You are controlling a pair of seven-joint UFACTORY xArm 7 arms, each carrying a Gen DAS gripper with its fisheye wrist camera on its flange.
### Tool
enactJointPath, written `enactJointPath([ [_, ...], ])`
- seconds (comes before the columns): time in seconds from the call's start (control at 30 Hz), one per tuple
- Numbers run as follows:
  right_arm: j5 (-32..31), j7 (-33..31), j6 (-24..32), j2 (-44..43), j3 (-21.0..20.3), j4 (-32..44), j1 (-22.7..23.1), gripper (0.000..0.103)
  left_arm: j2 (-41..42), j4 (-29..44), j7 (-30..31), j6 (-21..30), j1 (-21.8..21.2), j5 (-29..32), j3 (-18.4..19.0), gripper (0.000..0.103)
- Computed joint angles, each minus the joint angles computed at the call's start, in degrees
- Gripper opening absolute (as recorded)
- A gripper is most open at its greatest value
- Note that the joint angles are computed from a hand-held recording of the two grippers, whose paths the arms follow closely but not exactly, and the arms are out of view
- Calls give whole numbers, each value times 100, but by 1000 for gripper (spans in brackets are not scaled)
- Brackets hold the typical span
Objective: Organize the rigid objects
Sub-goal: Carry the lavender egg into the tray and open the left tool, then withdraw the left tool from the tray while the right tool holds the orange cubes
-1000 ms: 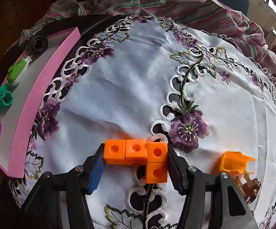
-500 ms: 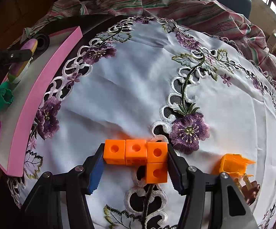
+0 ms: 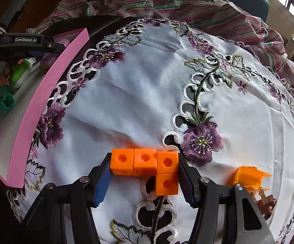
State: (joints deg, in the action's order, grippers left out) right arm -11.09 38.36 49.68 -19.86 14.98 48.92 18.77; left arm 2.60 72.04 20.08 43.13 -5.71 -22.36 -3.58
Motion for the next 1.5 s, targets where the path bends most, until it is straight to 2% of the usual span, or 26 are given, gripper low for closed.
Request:
enactJointPath([
  [0.33,19,7,-75,-20,-18,-53,-3,60,-1763,-1582,231,-656,-115,70,239,53],
  [0.5,27,31,-115,-41,-11,-88,-10,60,-2756,-2389,67,-714,-205,227,407,55],
  [0.73,-33,82,-136,-68,34,-113,-19,60,-3750,-3106,-326,-851,-172,827,429,59],
  [1.07,-248,141,-228,-49,79,-145,-34,60,-4407,-3526,-434,-642,-190,1047,652,60],
  [1.5,-367,227,-268,-61,100,-176,-60,60,-4588,-3700,-532,-452,49,1157,835,60],
])
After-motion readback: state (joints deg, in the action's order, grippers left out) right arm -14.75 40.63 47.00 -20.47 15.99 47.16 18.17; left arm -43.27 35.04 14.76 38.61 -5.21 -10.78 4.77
